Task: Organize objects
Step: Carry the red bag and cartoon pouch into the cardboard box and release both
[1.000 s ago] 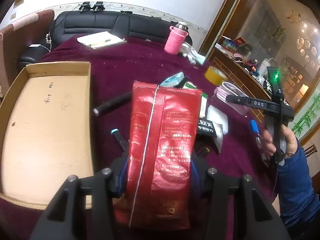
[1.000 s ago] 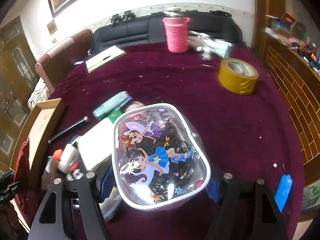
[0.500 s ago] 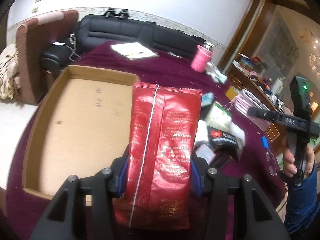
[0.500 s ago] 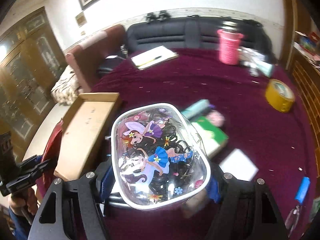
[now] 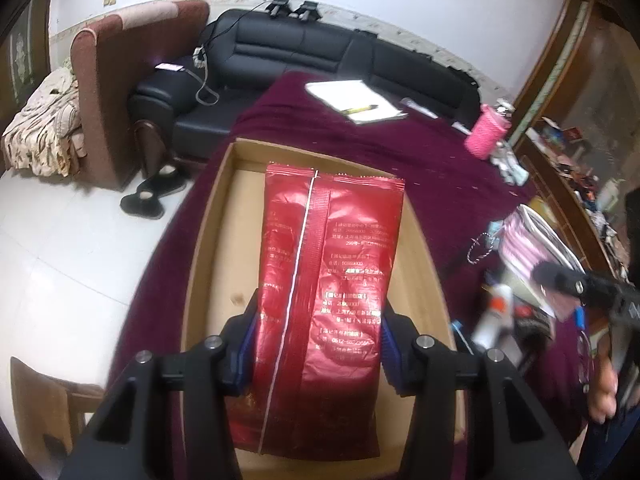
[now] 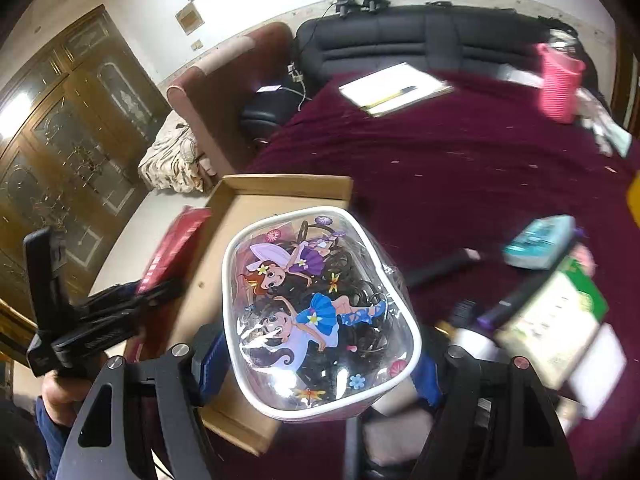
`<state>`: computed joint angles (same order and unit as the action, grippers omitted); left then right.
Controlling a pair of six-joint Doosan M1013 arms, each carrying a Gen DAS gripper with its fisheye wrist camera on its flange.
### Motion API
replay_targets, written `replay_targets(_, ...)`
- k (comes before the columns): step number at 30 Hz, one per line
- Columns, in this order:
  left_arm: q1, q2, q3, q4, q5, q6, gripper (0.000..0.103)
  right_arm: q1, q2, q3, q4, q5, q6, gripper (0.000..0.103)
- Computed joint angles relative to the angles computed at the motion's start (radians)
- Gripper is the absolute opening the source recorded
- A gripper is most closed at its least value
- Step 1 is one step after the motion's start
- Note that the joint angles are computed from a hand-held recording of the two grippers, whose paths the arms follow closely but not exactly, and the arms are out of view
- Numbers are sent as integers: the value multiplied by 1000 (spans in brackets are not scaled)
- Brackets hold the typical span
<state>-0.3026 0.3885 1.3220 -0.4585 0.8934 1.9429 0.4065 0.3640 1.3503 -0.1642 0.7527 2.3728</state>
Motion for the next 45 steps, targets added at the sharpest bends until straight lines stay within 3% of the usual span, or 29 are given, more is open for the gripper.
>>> replay_targets(7, -8, 90, -111, 76, 69, -78, 50, -5, 127, -142, -6, 35, 52, 79)
replay_targets(13, -20, 140, -175, 134, 90, -115, 50, -38, 173, -175, 44, 13, 93, 80)
replay_targets(20, -25, 169, -211, 151, 96, -127, 50, -42, 218, -222, 33, 21, 134, 80)
replay_targets(30, -6, 163, -188, 60, 49, -96, 57, -48, 249, -253, 47, 36, 149, 80)
replay_targets(35, 7, 153, -183, -2, 39, -74, 58, -46, 263, -283, 71, 92, 118, 85)
replay_targets(38, 8, 135, -164, 7, 14, -66, 63, -47, 260, -284, 88, 104, 96, 86)
replay_targets(45, 23, 105, -129, -48, 11, -40, 64, -39, 231, -253, 89, 91, 71, 91)
